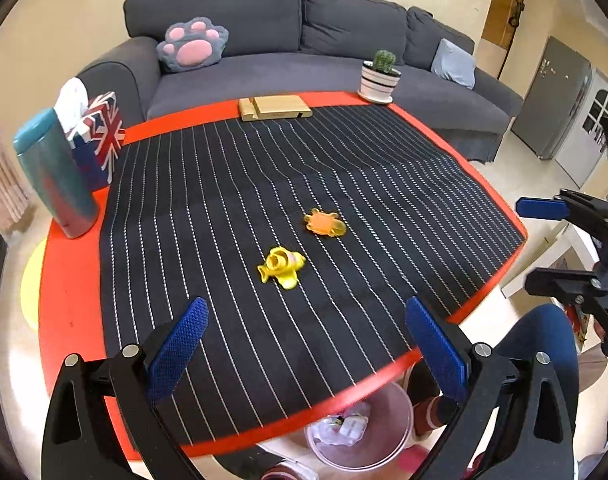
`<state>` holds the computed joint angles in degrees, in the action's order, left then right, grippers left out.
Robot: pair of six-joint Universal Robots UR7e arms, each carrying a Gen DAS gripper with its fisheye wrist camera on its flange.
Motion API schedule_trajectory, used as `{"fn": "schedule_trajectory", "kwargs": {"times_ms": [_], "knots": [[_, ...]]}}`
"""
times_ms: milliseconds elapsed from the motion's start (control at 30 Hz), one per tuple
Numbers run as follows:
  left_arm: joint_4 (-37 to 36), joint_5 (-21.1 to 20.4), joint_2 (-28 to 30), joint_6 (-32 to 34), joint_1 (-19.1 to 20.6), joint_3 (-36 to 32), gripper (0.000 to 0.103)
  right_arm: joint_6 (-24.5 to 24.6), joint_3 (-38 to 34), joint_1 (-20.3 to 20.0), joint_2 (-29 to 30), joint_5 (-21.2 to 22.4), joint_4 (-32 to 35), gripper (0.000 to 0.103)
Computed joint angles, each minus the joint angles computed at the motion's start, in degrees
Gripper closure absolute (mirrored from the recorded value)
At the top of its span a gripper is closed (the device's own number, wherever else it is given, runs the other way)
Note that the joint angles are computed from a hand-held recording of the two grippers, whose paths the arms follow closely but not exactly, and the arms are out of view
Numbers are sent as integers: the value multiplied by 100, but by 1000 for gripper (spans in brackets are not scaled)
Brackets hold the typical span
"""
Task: Collect trash
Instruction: 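Reach the left tool to the yellow toy figure and close on it, then lift the yellow toy with the left tool while the right tool grasps the orange bear toy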
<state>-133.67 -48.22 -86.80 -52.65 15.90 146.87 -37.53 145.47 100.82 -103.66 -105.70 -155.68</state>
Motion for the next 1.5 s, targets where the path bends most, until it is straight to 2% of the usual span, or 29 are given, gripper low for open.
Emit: {"fn": "schedule_trajectory", "kwargs": {"times_ms": [433,633,833,967,1067,1500], "knots": [[-1153,-129,1069,1289,1190,-351,8,0,-128,-122,359,-98,-98,6],[-1501,-148,1296,1518,1367,-366,9,12,-163,-146,445,-142,-150,6],[-1626,-218,1385,1613,1486,-379,39,28,-171,-123,530,-188,-183,6],[-1617,-285,1413,1657,1530,-394,68,28,-182,-113,594,-190,-216,6],[-1658,-261,1395,1655,1527,-383,72,24,-184,-115,643,-189,-247,6],[-1309,-138,1004,1359,1323,-302,76,-29,-311,6,1068,-239,-458,6]]}}
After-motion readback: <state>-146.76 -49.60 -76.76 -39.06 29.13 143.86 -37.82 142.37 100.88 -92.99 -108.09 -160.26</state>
